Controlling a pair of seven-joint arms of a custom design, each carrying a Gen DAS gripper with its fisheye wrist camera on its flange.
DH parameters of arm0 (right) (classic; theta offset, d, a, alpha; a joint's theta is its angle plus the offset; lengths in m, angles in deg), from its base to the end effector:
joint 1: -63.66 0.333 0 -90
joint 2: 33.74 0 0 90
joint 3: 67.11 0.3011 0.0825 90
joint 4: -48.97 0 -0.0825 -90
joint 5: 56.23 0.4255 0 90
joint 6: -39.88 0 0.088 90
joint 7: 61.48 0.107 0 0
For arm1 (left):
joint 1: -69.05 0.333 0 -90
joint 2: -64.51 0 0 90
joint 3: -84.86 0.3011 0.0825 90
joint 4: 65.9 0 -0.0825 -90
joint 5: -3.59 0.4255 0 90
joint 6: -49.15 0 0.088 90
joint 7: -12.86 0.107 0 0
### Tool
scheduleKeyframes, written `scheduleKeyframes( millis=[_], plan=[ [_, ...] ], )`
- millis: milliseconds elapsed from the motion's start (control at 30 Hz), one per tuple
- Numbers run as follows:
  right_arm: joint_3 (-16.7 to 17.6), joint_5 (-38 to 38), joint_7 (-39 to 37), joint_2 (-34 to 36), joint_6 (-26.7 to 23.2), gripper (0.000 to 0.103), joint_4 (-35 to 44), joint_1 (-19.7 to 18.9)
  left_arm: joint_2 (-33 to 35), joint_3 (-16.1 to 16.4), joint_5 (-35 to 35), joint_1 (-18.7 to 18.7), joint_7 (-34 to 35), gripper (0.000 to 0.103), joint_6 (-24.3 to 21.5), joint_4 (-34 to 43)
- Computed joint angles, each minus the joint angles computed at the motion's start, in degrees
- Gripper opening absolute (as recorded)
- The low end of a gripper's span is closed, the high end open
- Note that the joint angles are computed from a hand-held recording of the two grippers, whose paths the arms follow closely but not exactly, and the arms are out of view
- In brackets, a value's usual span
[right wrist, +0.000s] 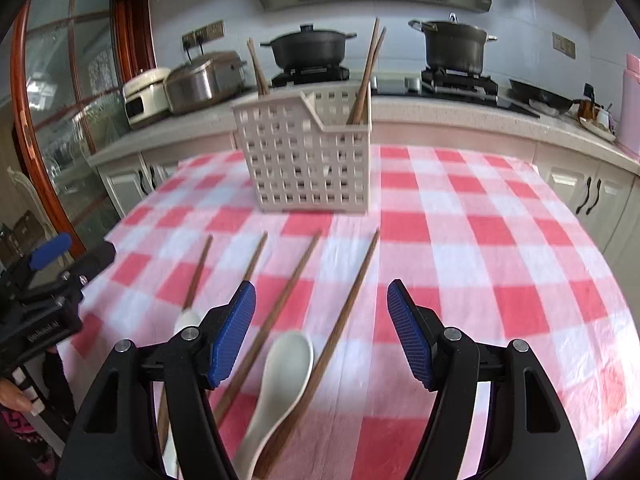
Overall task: Organize utensils
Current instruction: 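Withdraw both tools toward the remaining chopsticks and white spoons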
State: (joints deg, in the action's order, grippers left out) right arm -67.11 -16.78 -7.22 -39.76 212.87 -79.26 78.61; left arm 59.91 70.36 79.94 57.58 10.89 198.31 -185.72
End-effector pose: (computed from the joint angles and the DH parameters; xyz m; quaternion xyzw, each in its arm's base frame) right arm 0.5764 0.1050 0.4703 -0.7050 0.5544 -0.2295 0.3781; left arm 0.5337 -0.2850 0.4772 -0.6445 0.5640 -0.3298 0.3972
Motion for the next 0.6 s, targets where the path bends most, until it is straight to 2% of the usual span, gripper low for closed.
scheduleKeyframes(
  millis=[67,200,333,400,467,600],
  plan=[
    [0.7,-2.4,3.0,-0.1,0.0,0.063,-1.1,-0.7,-0.7,0.1,1.1,0.2,-1.8,0.098,0.6,-1.0],
    [1.3,-6.3,7.3,0.2,-0.3,0.054,-2.0,-1.2,-1.5,0.3,2.0,0.9,-3.4,0.098,2.4,-2.2],
    [1.3,-8.3,9.5,0.8,-1.2,0.046,-1.4,-1.1,-0.9,0.4,0.8,1.2,-1.6,0.098,4.0,-2.0],
    [1.2,-8.4,9.9,1.4,-2.7,0.045,-0.3,-1.1,-0.3,0.6,-0.4,1.3,0.1,0.098,5.3,-1.8],
    [1.7,-11.6,12.5,2.2,-3.4,0.045,0.6,-1.7,0.3,0.7,-1.4,1.2,1.3,0.098,6.0,-1.5],
    [2.0,-14.0,13.8,3.2,-4.5,0.036,1.7,-1.9,1.1,0.9,-3.3,1.1,2.8,0.098,7.4,-1.2]
  ],
)
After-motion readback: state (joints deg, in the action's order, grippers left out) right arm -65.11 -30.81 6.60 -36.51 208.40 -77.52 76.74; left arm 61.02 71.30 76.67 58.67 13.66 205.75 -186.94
